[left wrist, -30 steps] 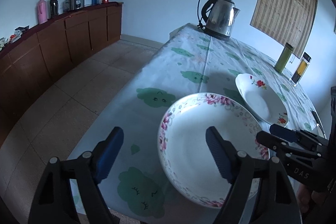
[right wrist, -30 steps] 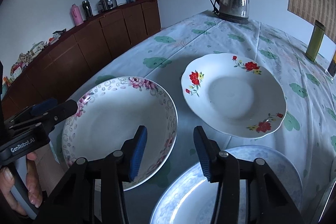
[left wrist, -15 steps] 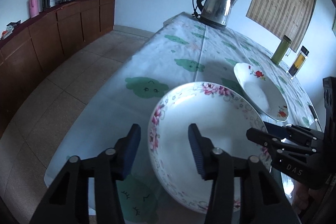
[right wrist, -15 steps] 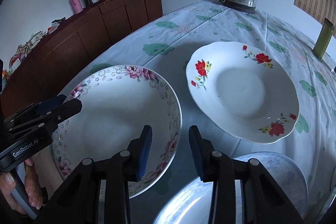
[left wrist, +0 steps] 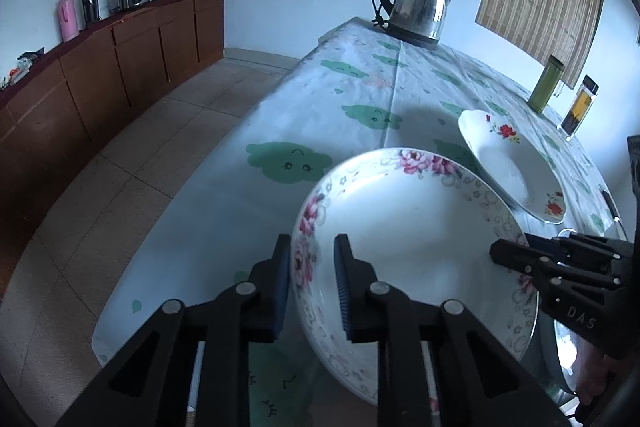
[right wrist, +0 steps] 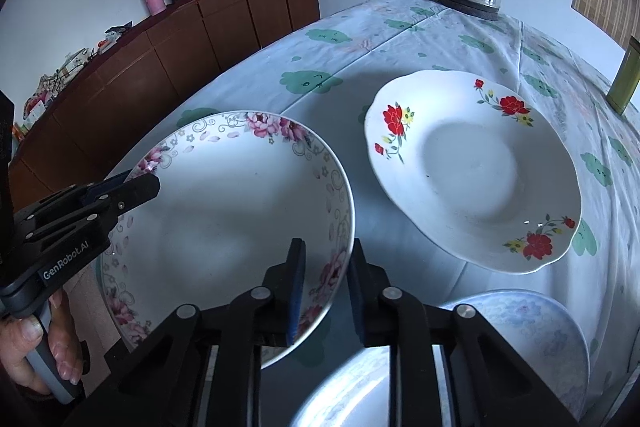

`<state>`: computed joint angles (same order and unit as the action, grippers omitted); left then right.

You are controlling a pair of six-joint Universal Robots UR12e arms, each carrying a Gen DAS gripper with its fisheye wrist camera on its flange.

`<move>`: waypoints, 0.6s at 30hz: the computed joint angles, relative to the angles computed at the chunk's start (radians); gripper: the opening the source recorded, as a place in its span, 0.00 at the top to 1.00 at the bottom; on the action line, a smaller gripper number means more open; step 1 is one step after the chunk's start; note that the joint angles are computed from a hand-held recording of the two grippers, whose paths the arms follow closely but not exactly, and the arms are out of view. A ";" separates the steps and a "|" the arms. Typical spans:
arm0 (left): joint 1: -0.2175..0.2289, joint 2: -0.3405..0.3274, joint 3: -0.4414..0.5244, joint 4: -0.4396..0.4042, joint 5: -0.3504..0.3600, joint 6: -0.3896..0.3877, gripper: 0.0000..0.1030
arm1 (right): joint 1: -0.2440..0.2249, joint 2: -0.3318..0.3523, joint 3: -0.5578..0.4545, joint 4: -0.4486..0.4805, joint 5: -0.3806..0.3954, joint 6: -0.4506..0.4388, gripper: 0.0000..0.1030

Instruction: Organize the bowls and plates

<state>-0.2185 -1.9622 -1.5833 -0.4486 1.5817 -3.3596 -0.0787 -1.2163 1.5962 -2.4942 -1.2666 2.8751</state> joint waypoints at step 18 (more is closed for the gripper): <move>-0.023 0.003 0.011 -0.013 0.071 0.005 0.81 | -0.011 -0.018 0.023 -0.041 0.022 0.012 0.82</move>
